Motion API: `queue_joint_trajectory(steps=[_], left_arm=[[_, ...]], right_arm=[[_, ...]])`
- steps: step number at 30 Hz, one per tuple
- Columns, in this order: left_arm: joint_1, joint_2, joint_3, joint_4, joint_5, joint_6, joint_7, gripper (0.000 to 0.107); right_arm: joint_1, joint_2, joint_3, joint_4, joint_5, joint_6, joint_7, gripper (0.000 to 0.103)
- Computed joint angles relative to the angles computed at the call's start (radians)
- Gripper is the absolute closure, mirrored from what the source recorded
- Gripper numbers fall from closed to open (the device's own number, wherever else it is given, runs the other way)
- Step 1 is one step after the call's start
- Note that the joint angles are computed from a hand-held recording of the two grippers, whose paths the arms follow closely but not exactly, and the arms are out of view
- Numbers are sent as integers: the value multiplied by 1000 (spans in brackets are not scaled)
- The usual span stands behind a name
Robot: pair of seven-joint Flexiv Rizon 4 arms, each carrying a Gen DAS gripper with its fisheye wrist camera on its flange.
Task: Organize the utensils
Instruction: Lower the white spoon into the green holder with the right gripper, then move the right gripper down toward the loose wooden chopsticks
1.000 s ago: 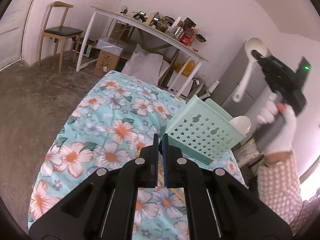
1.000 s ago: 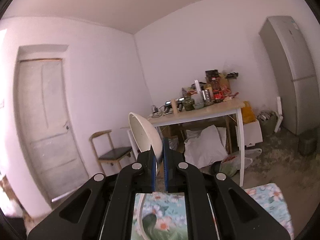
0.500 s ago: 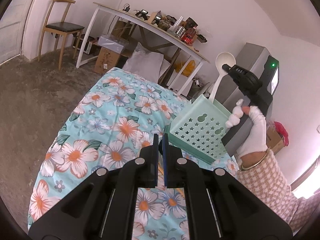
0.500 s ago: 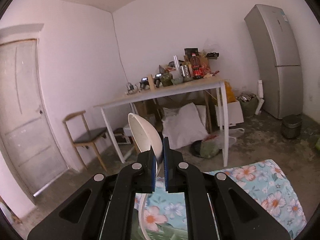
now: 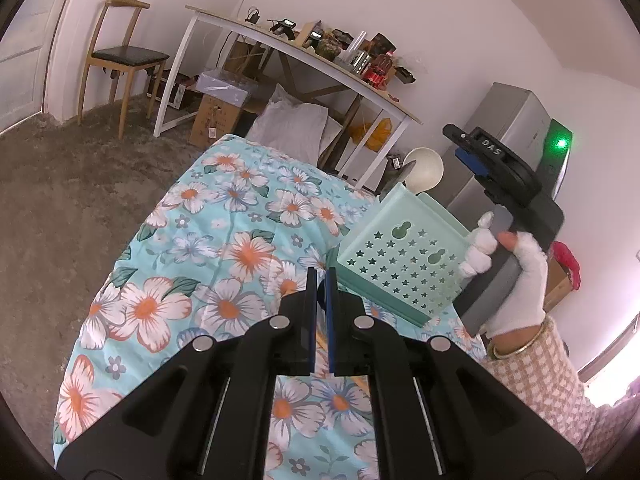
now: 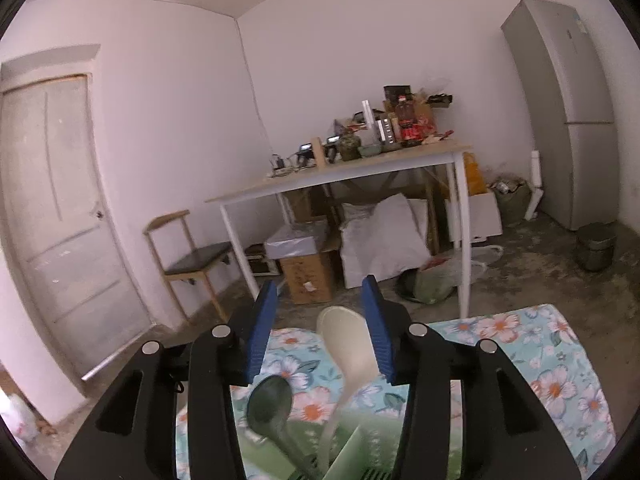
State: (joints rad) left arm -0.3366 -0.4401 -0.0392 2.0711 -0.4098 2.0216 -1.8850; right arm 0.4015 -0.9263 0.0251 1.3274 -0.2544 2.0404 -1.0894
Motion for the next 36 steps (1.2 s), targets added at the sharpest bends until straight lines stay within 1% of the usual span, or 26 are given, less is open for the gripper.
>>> queue_joint_trajectory(steps=[2, 5, 8, 12, 14, 16, 18, 20, 24, 26, 29, 34, 36], left_arm=[[-18, 0, 13, -5, -13, -2, 11, 104], [-43, 2, 28, -10, -34, 1, 32, 104], [-51, 6, 28, -15, -42, 11, 46, 104], [-60, 12, 28, -37, -50, 27, 73, 104], [-57, 13, 24, -53, -48, 40, 89, 104], [-38, 13, 6, -80, -25, 54, 98, 104], [-32, 10, -1, -110, -14, 63, 115, 104], [-30, 4, -5, -149, -6, 69, 138, 104], [-56, -22, 10, -239, -29, 85, 216, 104], [-68, -40, 14, -289, -49, 82, 259, 104], [-127, -96, 58, -396, -130, 73, 368, 104], [-194, -183, 98, -531, -263, 52, 516, 104], [-228, -222, 127, -589, -333, 40, 581, 104]], right_arm=[[-37, 23, 42, 40, -32, 29, 10, 59], [-78, 66, 74, 114, -62, 96, 24, 59], [-90, 125, 61, 219, -49, 180, 14, 58], [-99, 201, 34, 361, -12, 258, -30, 57], [-102, 233, 25, 430, 12, 268, -52, 57], [-111, 255, 26, 485, 21, 261, -66, 57], [-106, 270, 20, 534, 54, 247, -85, 57], [-126, 277, 37, 577, 59, 236, -75, 57], [-164, 280, 62, 625, 46, 238, -48, 57], [-191, 276, 76, 637, 20, 247, -30, 57], [-206, 269, 76, 635, 0, 254, -15, 57], [-222, 254, 77, 630, -22, 268, 7, 57], [-228, 247, 76, 625, -28, 266, 18, 57]])
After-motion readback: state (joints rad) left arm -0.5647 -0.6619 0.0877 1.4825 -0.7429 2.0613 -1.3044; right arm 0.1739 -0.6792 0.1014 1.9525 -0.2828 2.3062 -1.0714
